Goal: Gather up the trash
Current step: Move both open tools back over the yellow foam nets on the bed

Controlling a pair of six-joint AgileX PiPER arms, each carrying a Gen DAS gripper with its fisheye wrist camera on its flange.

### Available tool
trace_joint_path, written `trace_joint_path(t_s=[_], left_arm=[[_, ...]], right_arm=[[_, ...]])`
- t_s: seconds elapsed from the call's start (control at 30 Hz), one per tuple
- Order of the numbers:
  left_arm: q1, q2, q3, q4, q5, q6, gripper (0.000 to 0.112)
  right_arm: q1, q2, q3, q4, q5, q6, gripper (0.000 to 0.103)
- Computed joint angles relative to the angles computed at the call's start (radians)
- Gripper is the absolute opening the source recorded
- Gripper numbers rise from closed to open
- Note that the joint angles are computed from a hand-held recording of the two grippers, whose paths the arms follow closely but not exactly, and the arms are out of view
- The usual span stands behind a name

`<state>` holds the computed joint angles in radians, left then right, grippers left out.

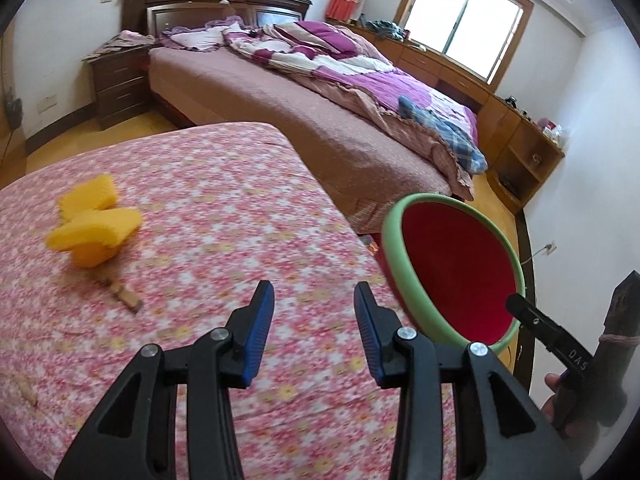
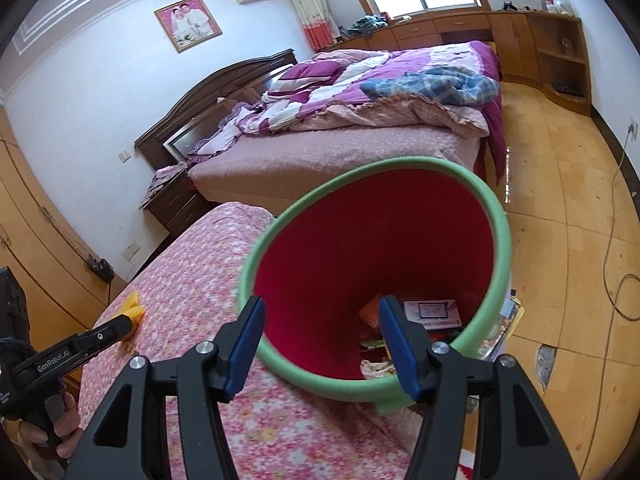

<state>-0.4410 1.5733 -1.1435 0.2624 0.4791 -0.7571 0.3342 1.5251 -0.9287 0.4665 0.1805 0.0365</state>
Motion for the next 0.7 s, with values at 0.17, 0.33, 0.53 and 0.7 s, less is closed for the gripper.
trace_joint_path(t_s=[0.17,0.33,0.53,0.7], left_arm=[[0.051,-0.057,0.036,-0.011,0.034,0.035,0.041],[0.11,-0.12,0.079,0.058,0.068,0.01,0.041],[0.232,-0.187,0.141,0.031,0.067,0.098,0.041],[0.363,-0.227,0.191,-0.032,0.05,0.197,0.041]], right_arm=[[0.055,0.004,-0.047,-0.091,0.036,0.089,0.062],[0.123,0.029,-0.109,-0.156,0.072,0.151,0.062],[0.199,0.098,-0.223,-0.215,0.123,0.221,0.062],[0.264,0.166,-0.334,-0.323,0.17,0.322,0.062]])
